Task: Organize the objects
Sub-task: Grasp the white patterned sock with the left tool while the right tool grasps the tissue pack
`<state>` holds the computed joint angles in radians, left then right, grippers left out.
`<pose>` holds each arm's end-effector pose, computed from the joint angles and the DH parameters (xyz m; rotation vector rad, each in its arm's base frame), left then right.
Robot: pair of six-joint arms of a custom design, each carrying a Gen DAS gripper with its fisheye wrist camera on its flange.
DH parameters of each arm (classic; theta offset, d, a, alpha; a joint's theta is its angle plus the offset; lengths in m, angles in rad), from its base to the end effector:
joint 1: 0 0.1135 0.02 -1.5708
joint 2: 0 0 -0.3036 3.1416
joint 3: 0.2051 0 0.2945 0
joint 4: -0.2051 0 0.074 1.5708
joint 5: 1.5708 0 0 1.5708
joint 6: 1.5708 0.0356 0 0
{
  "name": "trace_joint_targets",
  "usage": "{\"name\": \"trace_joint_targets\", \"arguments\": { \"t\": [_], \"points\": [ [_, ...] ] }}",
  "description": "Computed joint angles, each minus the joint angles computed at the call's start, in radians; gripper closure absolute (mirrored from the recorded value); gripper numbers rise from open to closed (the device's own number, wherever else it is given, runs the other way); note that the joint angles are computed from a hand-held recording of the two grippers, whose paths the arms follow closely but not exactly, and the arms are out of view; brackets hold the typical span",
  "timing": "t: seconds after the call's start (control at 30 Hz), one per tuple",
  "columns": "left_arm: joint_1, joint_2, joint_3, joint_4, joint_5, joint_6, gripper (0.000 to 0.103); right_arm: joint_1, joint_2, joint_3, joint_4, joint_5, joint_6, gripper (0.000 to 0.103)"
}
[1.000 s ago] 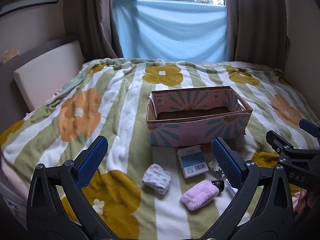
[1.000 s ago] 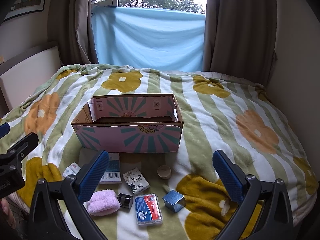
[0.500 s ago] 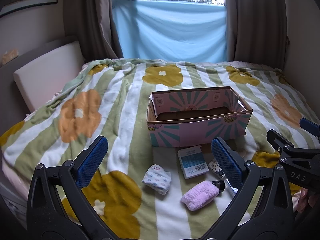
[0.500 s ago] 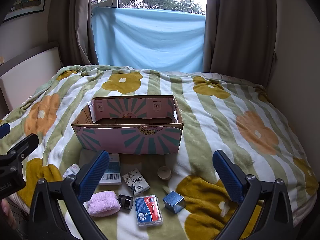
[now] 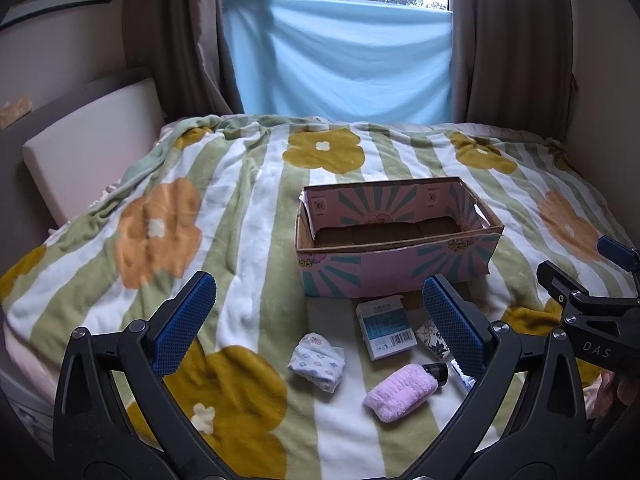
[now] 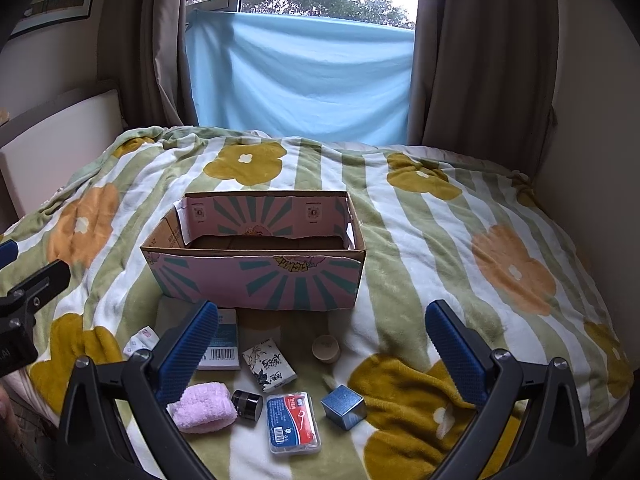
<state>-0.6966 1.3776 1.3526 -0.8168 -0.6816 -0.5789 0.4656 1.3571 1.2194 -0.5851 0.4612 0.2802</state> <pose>0.2592 -0.1876 0.3884 -0.1656 2.1850 0.1254 0.3010 0.1335 0.3600 0.0284 2.2072 -0.1190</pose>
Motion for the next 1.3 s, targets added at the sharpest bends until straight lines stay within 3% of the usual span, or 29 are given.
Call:
{"name": "trace_joint_targets", "arguments": {
  "t": [0.2, 0.37, 0.6, 0.87, 1.0, 1.3],
  "points": [
    [0.058, 0.007, 0.058, -0.011, 0.062, 0.121, 0.0, -0.087, 0.0, 0.064, -0.013, -0.119, -0.072, 0.001],
    [0.094, 0.074, 0.03, -0.034, 0.139, 0.156, 0.0, -0.136, 0.056, 0.093, -0.065, -0.22, -0.109, 0.001],
    [0.165, 0.162, -0.104, 0.062, 0.288, 0.203, 0.0, -0.163, 0.189, 0.063, -0.061, -0.238, -0.202, 0.001],
    [0.234, 0.272, -0.171, 0.142, 0.439, 0.232, 0.0, -0.144, 0.357, 0.058, -0.037, -0.346, -0.261, 0.005],
    [0.24, 0.314, -0.182, 0.149, 0.455, 0.242, 0.004, -0.128, 0.444, 0.09, -0.053, -0.384, -0.259, 0.016],
    [0.246, 0.362, -0.189, 0.178, 0.486, 0.26, 0.006, -0.125, 0.541, 0.131, -0.057, -0.417, -0.242, 0.021]
  ]
}}
